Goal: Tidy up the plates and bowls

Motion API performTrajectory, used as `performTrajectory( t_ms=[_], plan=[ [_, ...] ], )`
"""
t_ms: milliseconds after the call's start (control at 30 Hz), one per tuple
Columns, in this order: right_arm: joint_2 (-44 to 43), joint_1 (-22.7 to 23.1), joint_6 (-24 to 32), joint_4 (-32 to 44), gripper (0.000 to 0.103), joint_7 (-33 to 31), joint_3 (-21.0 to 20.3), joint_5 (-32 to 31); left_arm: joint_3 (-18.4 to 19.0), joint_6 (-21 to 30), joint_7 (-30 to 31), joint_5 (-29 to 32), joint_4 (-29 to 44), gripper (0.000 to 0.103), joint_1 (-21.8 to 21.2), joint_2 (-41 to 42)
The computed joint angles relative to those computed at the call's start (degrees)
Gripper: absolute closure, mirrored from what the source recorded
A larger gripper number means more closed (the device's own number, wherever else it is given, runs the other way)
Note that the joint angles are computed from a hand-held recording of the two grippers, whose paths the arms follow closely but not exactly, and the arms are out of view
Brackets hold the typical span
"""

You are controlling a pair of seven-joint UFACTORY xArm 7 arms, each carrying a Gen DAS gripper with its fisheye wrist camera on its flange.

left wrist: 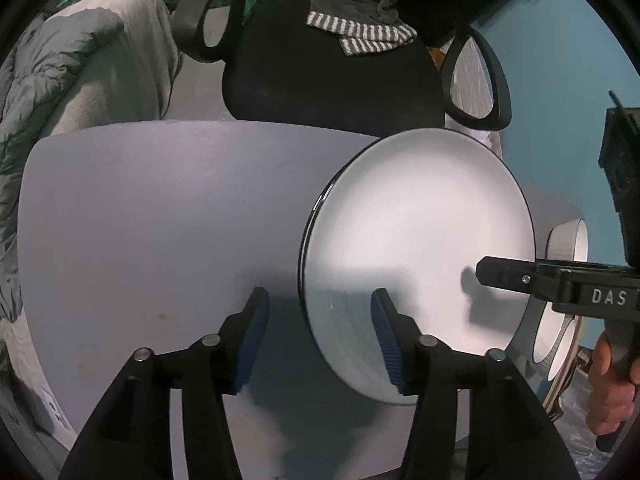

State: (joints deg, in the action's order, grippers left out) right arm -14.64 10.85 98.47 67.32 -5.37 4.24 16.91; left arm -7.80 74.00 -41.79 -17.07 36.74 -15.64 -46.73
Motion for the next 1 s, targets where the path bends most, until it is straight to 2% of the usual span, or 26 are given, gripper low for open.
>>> performTrajectory(
  t_ms=[100, 200, 433, 567, 700, 767, 1000],
  plan=[
    [-0.2, -0.2, 0.2, 0.1, 0.044, 1.0, -0.2, 0.5, -0.3, 1.0, -1.1, 0.4, -0.1, 0.043, 0.3, -1.7],
    [-0.8, -0.3, -0.4, 0.1, 0.035, 2.1, 0.3, -0.9, -0.7, 2.2, -2.8, 0.6, -0.3, 0.043, 0.6, -3.7],
    [-2.6, -0.3, -1.7, -1.1, 0.035, 2.5, 0.2, -2.4, -1.8, 5.4, -5.2, 2.4, 1.0, 0.042, 1.1, -6.7],
    [-6.0, 0.1, -3.2, -1.9, 0.035, 1.1, 0.7, -5.4, -3.5, 8.2, -6.6, 5.1, 3.7, 0.035, 1.8, -7.6],
    [-10.2, 0.6, -4.9, -2.7, 0.035, -1.2, 1.2, -8.6, -5.0, 11.0, -7.4, 6.9, 7.0, 0.032, 1.7, -8.1],
    [-12.2, 0.8, -5.5, -2.9, 0.035, -2.3, 1.3, -9.7, -5.8, 11.8, -7.7, 7.8, 8.5, 0.026, 1.8, -8.2],
    [-18.0, 1.1, -6.8, -2.0, 0.034, -6.1, 0.9, -10.8, -8.9, 15.4, -8.8, 10.1, 14.8, 0.022, 1.8, -7.4]
  ],
)
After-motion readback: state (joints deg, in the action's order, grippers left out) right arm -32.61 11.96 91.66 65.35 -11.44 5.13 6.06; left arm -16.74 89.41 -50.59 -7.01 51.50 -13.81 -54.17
